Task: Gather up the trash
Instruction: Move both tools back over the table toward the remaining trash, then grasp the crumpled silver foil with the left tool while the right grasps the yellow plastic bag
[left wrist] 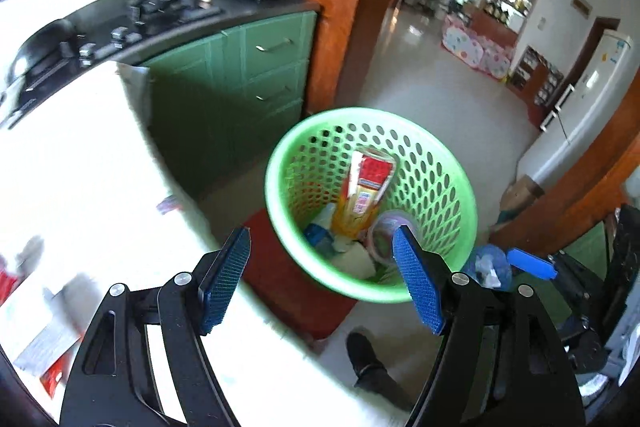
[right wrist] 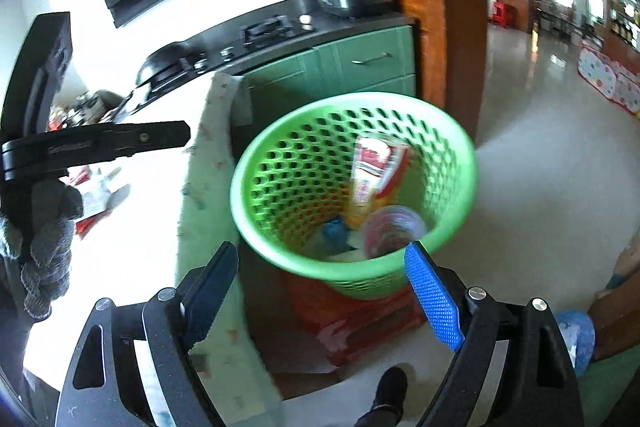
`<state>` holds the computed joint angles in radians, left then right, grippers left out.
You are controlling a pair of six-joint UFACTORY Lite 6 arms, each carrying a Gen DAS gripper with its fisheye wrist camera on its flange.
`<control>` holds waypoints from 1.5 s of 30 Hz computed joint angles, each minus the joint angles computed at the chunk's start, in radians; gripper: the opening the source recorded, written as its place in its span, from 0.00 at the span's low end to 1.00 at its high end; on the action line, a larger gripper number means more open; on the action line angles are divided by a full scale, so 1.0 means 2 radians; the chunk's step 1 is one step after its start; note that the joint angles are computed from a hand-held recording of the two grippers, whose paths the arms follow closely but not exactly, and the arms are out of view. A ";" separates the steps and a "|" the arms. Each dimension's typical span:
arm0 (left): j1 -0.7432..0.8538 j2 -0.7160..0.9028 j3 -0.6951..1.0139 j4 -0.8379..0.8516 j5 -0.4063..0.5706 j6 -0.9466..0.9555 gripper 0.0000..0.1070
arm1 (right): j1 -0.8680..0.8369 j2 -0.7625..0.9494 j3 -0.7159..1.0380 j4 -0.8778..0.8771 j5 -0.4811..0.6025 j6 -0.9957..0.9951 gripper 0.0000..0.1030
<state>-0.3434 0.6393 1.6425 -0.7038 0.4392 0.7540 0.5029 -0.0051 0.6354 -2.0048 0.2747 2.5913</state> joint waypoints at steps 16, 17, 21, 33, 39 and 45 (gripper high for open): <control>0.348 -0.326 -0.349 -0.212 0.064 0.344 0.68 | 0.205 0.185 0.263 0.269 0.031 -0.253 0.83; 0.378 -0.326 -0.349 -0.212 0.072 0.354 0.68 | 0.211 0.199 0.282 0.282 0.030 -0.268 0.84; 0.482 -0.305 -0.328 -0.223 0.101 0.395 0.68 | 0.233 0.262 0.373 0.356 0.029 -0.357 0.86; 0.609 -0.136 -0.210 -0.196 0.126 0.383 0.69 | 0.261 0.421 0.608 0.597 0.043 -0.628 0.86; 0.600 -0.061 -0.160 -0.178 0.127 0.354 0.69 | 0.270 0.475 0.695 0.676 0.070 -0.718 0.86; 0.602 0.006 -0.104 -0.160 0.156 0.329 0.53 | 0.273 0.533 0.793 0.741 0.106 -0.794 0.86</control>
